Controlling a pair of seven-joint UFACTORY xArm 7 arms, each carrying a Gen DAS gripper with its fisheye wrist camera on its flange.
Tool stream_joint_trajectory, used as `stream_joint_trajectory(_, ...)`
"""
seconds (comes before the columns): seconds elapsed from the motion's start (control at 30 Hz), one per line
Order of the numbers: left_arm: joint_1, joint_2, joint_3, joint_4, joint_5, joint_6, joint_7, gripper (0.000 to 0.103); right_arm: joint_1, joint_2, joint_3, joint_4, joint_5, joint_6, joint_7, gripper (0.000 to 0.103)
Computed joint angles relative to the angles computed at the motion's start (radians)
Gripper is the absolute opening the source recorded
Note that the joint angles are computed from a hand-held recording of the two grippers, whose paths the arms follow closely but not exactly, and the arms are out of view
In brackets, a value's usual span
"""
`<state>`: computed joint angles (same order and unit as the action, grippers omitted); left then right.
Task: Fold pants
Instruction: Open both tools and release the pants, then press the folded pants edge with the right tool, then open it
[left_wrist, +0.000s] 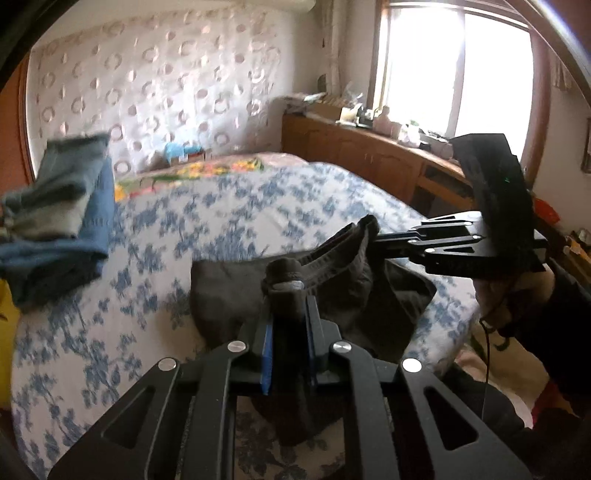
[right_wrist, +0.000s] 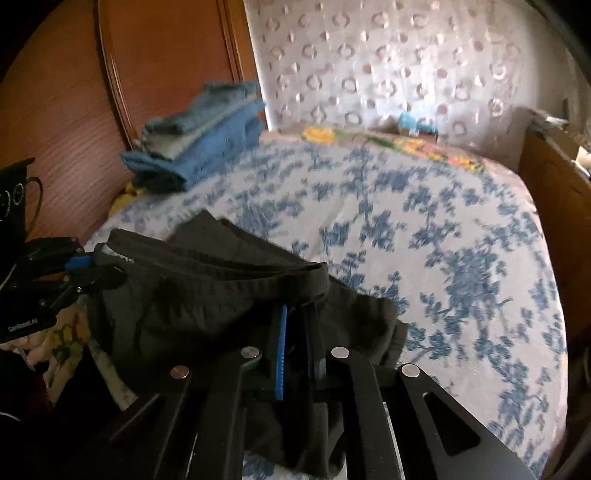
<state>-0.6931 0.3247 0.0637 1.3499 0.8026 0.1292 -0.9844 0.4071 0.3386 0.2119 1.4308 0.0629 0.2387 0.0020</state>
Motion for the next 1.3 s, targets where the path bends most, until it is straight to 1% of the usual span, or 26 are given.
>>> stream_joint_trajectory(0.03, -0.019, 0.0, 0.021, 0.011, 0.027, 0.003, -0.025, 0.015, 0.015, -0.021, -0.019, -0.026, -0.017, -0.027, 0.023, 0.008)
stream_joint_trajectory(0.1, -0.034, 0.008, 0.042, 0.04, 0.067, 0.012, -0.065, 0.015, 0.064, -0.063, -0.079, -0.078, -0.091, -0.083, 0.103, 0.008)
stream_joint_trajectory(0.13, -0.031, 0.015, 0.039, 0.055, 0.071, 0.023, -0.07, 0.015, 0.073, -0.08, -0.094, -0.098, -0.114, -0.105, 0.134, 0.008)
stream_joint_trajectory(0.17, -0.015, 0.025, 0.02, 0.075, 0.052, 0.041, -0.051, 0.015, 0.097, -0.093, -0.127, -0.112, -0.157, -0.118, 0.187, 0.008)
stream_joint_trajectory(0.2, 0.006, 0.036, -0.005, 0.094, 0.017, 0.058, -0.017, 0.015, 0.14, -0.102, -0.181, -0.119, -0.228, -0.119, 0.268, 0.008)
stream_joint_trajectory(0.23, 0.013, 0.045, -0.014, 0.11, 0.003, 0.067, 0.001, 0.015, 0.167, -0.107, -0.217, -0.117, -0.286, -0.099, 0.339, 0.008)
stream_joint_trajectory(0.3, 0.003, 0.058, -0.003, 0.135, 0.007, 0.084, 0.002, 0.015, 0.16, -0.113, -0.212, -0.116, -0.319, -0.072, 0.392, 0.008)
stream_joint_trajectory(0.37, 0.01, 0.084, -0.01, 0.174, -0.013, 0.11, 0.028, 0.015, 0.18, -0.114, -0.236, -0.108, -0.409, -0.054, 0.473, 0.008)
stream_joint_trajectory(0.47, 0.01, 0.133, -0.006, 0.234, -0.037, 0.154, 0.061, 0.015, 0.183, -0.079, -0.24, -0.05, -0.489, -0.007, 0.552, 0.008)
stream_joint_trajectory(0.5, 0.021, 0.15, -0.017, 0.252, -0.063, 0.166, 0.086, 0.015, 0.179, -0.057, -0.235, -0.021, -0.506, 0.013, 0.567, 0.008)
stream_joint_trajectory(0.6, 0.033, 0.167, -0.032, 0.265, -0.129, 0.199, 0.132, 0.021, 0.154, -0.006, -0.198, 0.056, -0.503, 0.095, 0.576, 0.008)
stream_joint_trajectory(0.67, 0.018, 0.145, -0.008, 0.224, -0.12, 0.16, 0.109, 0.037, 0.139, 0.003, -0.178, 0.063, -0.489, 0.106, 0.568, 0.015)
stream_joint_trajectory(0.7, 0.004, 0.133, 0.01, 0.205, -0.102, 0.143, 0.087, 0.048, 0.14, 0.006, -0.179, 0.068, -0.496, 0.108, 0.574, 0.016)
stream_joint_trajectory(0.73, -0.016, 0.116, 0.035, 0.181, -0.07, 0.125, 0.054, 0.049, 0.146, -0.005, -0.187, 0.053, -0.514, 0.101, 0.59, 0.018)
stream_joint_trajectory(0.77, -0.031, 0.097, 0.05, 0.158, -0.043, 0.127, 0.027, 0.05, 0.147, -0.02, -0.189, 0.034, -0.527, 0.094, 0.6, 0.022)
stream_joint_trajectory(0.83, -0.04, 0.07, 0.052, 0.124, -0.004, 0.134, -0.015, 0.052, 0.137, -0.062, -0.181, -0.02, -0.538, 0.074, 0.607, 0.029)
stream_joint_trajectory(0.87, -0.043, 0.055, 0.051, 0.104, 0.018, 0.14, -0.044, 0.052, 0.13, -0.082, -0.175, -0.048, -0.54, 0.064, 0.611, 0.03)
stream_joint_trajectory(0.93, -0.028, 0.035, 0.024, 0.07, 0.034, 0.152, -0.061, 0.052, 0.108, -0.128, -0.152, -0.11, -0.526, 0.039, 0.602, 0.03)
stream_joint_trajectory(1.0, -0.013, 0.025, -0.003, 0.045, 0.044, 0.16, -0.076, 0.052, 0.076, -0.175, -0.113, -0.177, -0.474, 0.012, 0.553, 0.03)
stream_joint_trajectory(1.1, 0.006, 0.021, -0.04, 0.019, 0.042, 0.17, -0.073, 0.052, 0.053, -0.221, -0.082, -0.242, -0.431, -0.003, 0.517, 0.03)
stream_joint_trajectory(1.17, 0.005, 0.021, -0.044, 0.01, 0.059, 0.177, -0.091, 0.052, 0.039, -0.244, -0.063, -0.279, -0.391, -0.01, 0.486, 0.03)
stream_joint_trajectory(1.3, 0.022, 0.033, -0.058, 0.01, 0.045, 0.191, -0.087, 0.052, 0.024, -0.253, -0.053, -0.309, -0.363, -0.004, 0.474, 0.03)
